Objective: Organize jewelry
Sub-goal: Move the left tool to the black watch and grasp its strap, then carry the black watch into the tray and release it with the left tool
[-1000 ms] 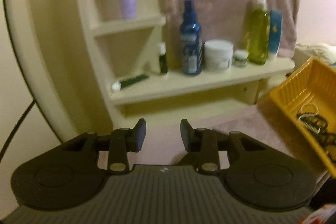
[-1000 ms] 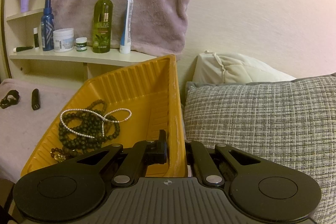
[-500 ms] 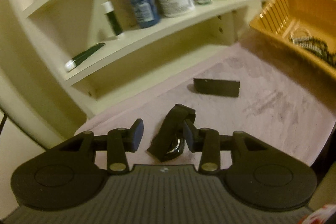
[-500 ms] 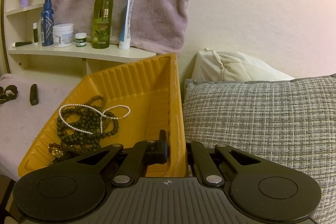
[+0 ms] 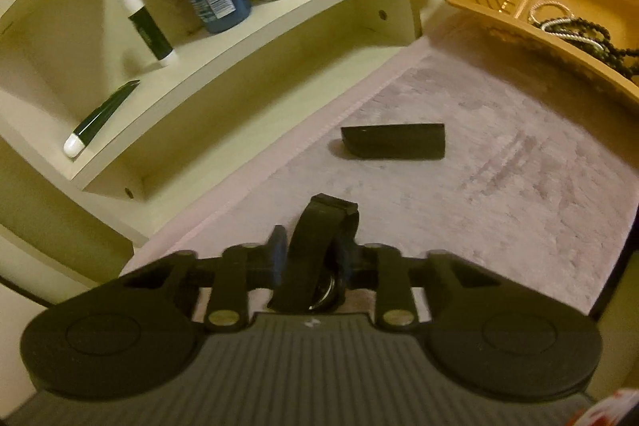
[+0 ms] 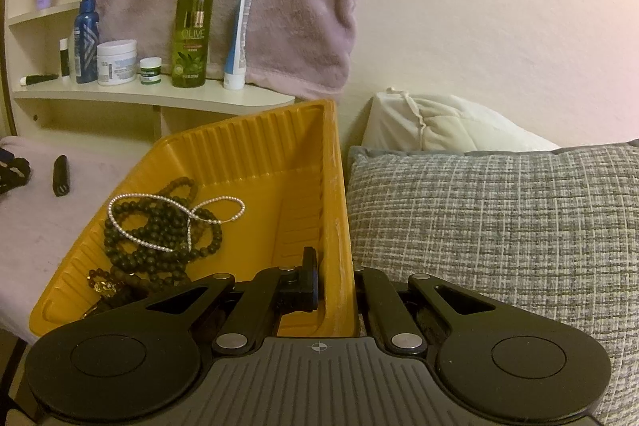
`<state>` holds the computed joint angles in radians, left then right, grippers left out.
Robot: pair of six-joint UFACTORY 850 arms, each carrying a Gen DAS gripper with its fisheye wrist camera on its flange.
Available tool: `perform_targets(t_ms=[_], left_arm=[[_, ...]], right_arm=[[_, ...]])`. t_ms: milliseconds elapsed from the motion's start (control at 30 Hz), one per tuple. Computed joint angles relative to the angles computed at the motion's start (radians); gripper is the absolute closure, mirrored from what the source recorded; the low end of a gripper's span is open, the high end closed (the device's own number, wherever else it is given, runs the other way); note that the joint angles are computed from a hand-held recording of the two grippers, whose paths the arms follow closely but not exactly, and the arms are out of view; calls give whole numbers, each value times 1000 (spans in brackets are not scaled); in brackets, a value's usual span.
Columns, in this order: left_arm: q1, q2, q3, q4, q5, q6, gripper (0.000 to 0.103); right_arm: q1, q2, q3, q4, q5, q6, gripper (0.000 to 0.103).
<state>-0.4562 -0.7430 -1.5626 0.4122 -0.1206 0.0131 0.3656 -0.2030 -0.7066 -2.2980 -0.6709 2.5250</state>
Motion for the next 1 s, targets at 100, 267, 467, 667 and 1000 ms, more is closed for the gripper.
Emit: perform_targets(t_ms=[100, 267, 467, 667, 1000], left_arm=[[0, 4, -5, -38, -18, 49, 84], [1, 28, 3, 26, -47, -40, 85], [-2, 62, 22, 66, -56, -112, 86], [-13, 86, 34, 37, -41, -85, 96], [-32, 94, 29, 137, -36, -174, 98]], right_arm=[[-1, 1, 0, -5, 1, 4, 100], [-1, 3, 0, -14, 0, 11, 100], [1, 6, 4, -20, -4, 16, 100], [5, 9, 4, -17, -7, 12, 100], [10, 10, 2, -11, -9, 7, 99]])
